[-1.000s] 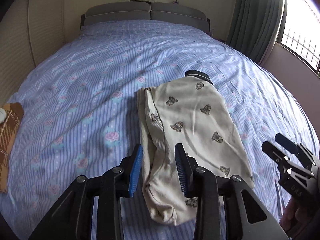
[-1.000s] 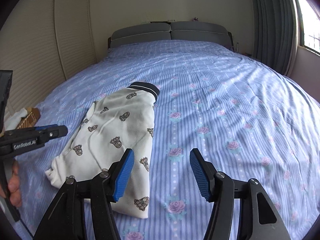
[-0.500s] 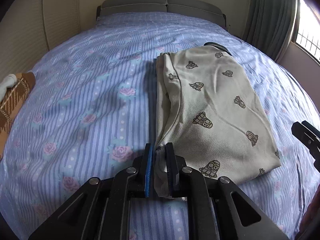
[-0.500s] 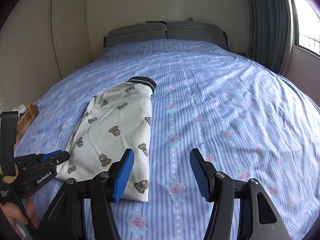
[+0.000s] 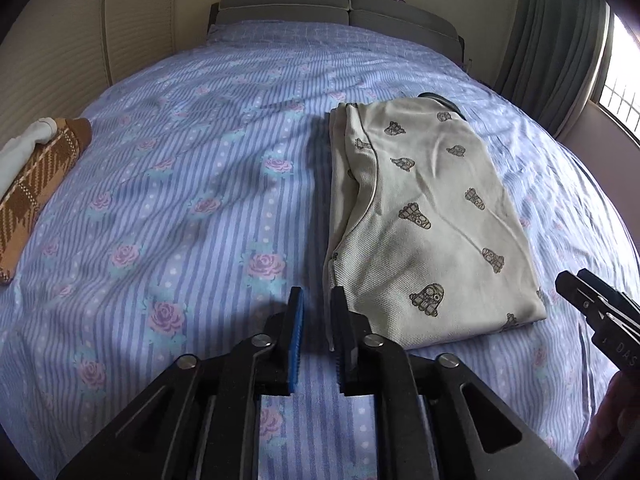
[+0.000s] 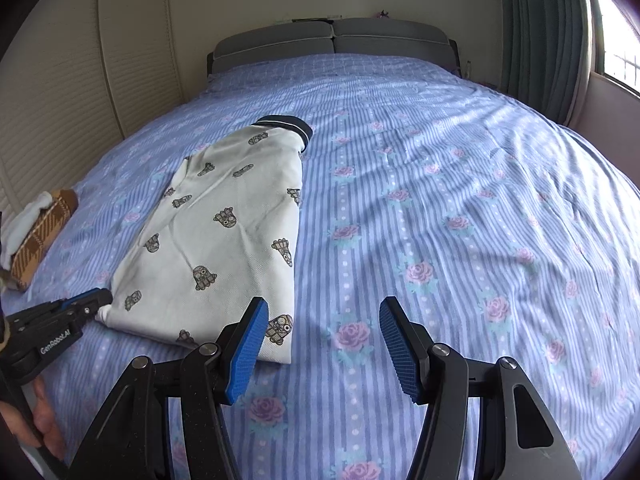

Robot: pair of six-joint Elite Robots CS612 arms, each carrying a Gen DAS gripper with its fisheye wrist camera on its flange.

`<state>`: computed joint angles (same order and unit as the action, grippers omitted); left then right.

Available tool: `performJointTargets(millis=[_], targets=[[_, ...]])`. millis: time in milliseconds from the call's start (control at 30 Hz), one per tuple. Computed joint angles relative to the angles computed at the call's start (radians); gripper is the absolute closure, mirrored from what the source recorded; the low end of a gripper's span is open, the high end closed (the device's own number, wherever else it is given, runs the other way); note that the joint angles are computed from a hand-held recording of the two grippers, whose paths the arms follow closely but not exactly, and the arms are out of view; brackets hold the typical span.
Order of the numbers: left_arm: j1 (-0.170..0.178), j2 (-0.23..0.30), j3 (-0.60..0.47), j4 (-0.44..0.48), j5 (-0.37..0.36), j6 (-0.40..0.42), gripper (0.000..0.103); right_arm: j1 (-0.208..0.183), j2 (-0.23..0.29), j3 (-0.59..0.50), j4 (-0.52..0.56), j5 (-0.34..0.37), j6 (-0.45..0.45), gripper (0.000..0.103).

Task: Fold small clothes
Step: 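Move both grippers to the bundle sides and close them on it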

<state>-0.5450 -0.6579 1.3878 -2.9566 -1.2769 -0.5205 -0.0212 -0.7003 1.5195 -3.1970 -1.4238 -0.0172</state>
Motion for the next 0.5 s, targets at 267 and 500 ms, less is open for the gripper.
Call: performJointTargets(millis=[267,500], targets=[[-0.016,-0.036,0.016,0.063,0.028,-0.141,0.030,-0.033,0.000,-0.050,0.016,0.112,-0.006,0.039],[-0.032,-0.024,0.053,-0.040,-0.038,-0.327,0.030,-0.066,-0.003,-0.064,0.046,0.279,-0.021,0.033]])
